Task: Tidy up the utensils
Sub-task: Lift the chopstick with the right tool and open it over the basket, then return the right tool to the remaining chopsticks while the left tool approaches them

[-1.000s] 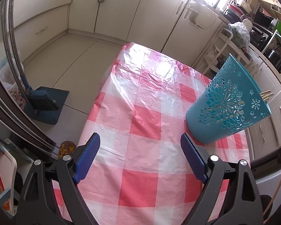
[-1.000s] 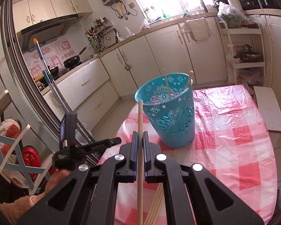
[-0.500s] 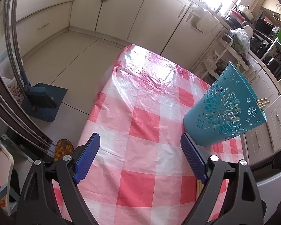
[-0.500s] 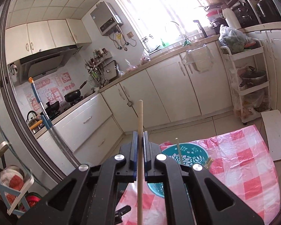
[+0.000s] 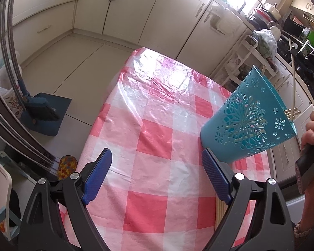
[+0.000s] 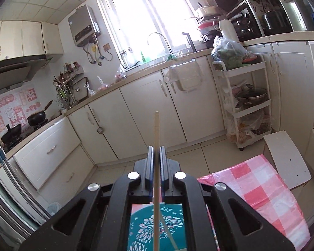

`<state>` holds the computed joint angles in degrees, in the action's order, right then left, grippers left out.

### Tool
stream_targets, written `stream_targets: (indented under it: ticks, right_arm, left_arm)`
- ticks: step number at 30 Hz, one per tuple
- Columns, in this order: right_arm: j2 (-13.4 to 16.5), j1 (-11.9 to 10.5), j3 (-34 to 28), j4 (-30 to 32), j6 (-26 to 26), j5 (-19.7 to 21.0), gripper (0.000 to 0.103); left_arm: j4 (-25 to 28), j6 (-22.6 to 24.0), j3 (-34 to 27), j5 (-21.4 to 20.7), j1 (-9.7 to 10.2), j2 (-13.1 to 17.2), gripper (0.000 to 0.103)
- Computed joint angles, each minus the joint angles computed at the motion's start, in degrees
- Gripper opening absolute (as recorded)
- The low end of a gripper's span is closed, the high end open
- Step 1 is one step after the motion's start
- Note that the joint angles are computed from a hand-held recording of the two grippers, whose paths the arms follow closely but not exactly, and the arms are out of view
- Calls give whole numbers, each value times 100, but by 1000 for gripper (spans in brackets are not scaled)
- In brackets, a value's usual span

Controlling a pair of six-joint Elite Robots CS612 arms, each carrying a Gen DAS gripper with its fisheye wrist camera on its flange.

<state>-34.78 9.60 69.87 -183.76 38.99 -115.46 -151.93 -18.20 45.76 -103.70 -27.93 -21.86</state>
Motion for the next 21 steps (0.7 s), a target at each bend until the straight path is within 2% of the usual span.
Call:
stream_targets:
  ticks: [4,8,13,16,21]
  right_arm:
    - [1,82,20,181,-308,-69,6]
    - [-57,119,168,339,-469,37,6]
    - [-263,205,534,93,-833,25,9]
    - [-414,276,769,-201,-1140,-61,14]
    - [-684,416,1270,-685,-1504,-277,31]
  left_arm:
    - [11,-47,-37,-12,8,20,84]
    - [6,-23,-12,34,3,9,84]
    - [-25,-89,11,71,20,1,84]
    - [-39,-100,23,106,24,-5,84]
    - [-46,-84,46,169,20,-16,84]
